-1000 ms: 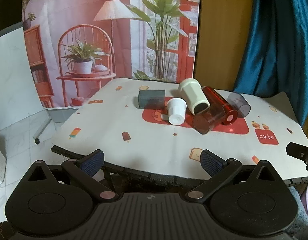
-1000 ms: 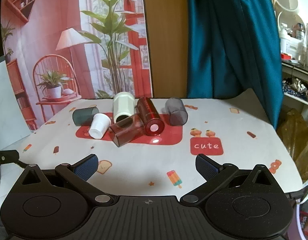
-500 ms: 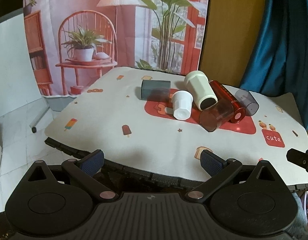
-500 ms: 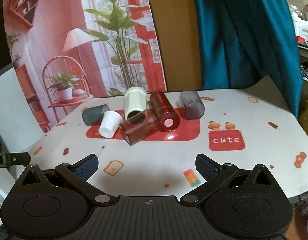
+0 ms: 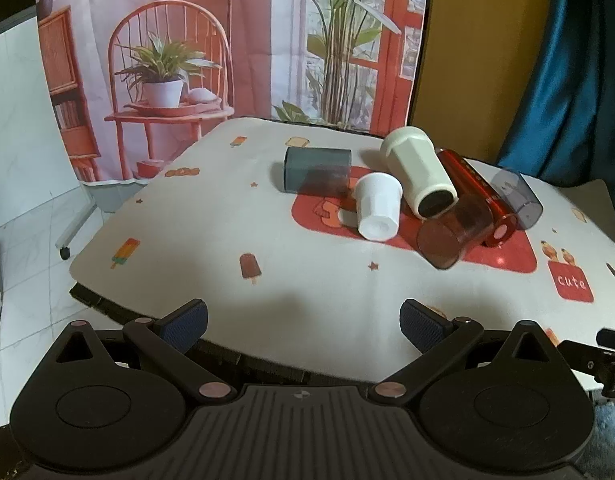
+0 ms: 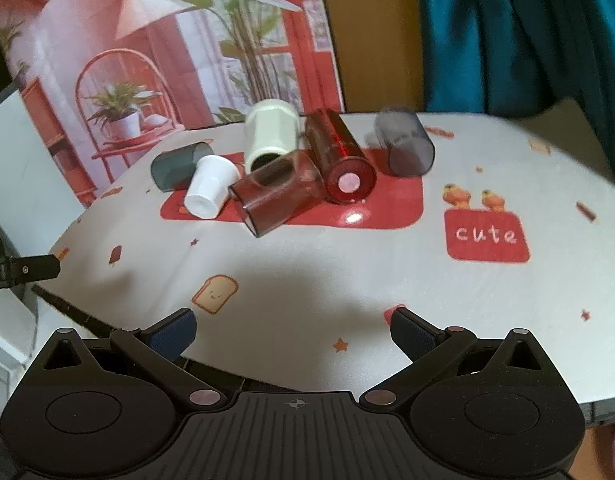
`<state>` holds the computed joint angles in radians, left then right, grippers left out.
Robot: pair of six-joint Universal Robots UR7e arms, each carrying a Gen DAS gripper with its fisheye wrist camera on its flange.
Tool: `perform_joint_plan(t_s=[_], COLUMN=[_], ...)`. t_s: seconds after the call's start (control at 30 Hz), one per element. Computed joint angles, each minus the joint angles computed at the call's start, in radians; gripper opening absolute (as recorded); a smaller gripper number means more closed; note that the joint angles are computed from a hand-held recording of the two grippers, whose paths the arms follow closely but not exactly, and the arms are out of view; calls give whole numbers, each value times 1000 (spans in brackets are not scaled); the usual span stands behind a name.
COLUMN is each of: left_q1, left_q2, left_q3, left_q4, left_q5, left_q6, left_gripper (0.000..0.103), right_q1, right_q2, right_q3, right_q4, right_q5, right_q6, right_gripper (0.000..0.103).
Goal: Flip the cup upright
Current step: 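Move the left gripper toward the small white paper cup lying sideways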
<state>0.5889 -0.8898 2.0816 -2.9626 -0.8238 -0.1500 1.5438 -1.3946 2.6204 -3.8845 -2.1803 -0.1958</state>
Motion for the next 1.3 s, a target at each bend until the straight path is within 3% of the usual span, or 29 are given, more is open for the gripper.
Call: perform_joint_plan(t_s=[0.27,0.57,0.8,1.3], left_q1=[29,66,96,164], left_q2=[31,40,56,270], left_q3=[-41,-73,-120,-480], left_q4=[0,9,12,-85], left_q5=[-32,-53,-71,-120], left_q6=[22,-10,-5,222], left_gripper=[103,103,103,95], right_q1=[-24,-4,9,-59], right_q2=[6,14,52,2], right_q3=[-50,-142,-177,-191], right_q4=[37,145,156,176], right_q5=[-4,-23,-46,7], right_q6=[0,15,-3,22], right_gripper=[103,103,103,103])
